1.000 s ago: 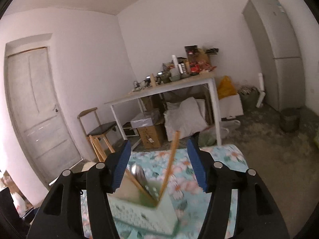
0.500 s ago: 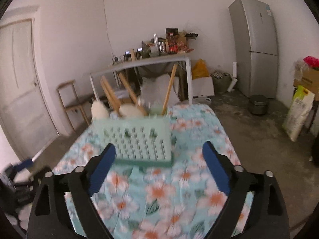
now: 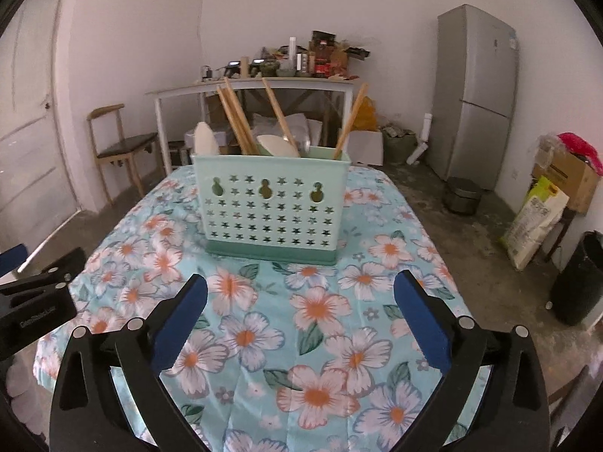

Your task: Organize utensils

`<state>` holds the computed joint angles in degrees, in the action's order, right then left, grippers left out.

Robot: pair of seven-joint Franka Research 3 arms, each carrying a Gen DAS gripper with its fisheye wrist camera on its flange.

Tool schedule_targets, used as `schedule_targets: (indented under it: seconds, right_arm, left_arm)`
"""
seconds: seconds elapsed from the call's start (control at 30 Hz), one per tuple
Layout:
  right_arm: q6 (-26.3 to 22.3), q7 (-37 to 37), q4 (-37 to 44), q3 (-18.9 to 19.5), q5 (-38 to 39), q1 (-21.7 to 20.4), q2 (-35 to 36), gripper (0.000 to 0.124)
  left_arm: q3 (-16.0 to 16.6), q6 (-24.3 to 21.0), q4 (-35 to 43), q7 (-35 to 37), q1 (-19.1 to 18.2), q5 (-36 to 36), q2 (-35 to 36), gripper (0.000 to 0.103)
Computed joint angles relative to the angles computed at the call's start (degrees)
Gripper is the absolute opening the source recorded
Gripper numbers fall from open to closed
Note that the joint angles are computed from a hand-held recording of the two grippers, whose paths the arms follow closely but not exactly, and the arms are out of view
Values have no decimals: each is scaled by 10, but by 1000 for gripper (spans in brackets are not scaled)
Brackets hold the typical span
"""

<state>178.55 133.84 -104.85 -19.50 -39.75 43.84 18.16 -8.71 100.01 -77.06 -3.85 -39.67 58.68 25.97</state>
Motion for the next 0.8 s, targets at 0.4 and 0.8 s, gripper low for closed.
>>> schedule_targets:
  seconds: [0.4,0.8]
  right_arm:
    - [-25,-14,20,34,42,-31,15,96]
    - [-36,-55,32,45,98,-40,29,96]
  left_arm:
    - [0,-7,-8,-10,10,-7,-5,95]
    - [1,-10,-2,-4,14,-11,-1,95]
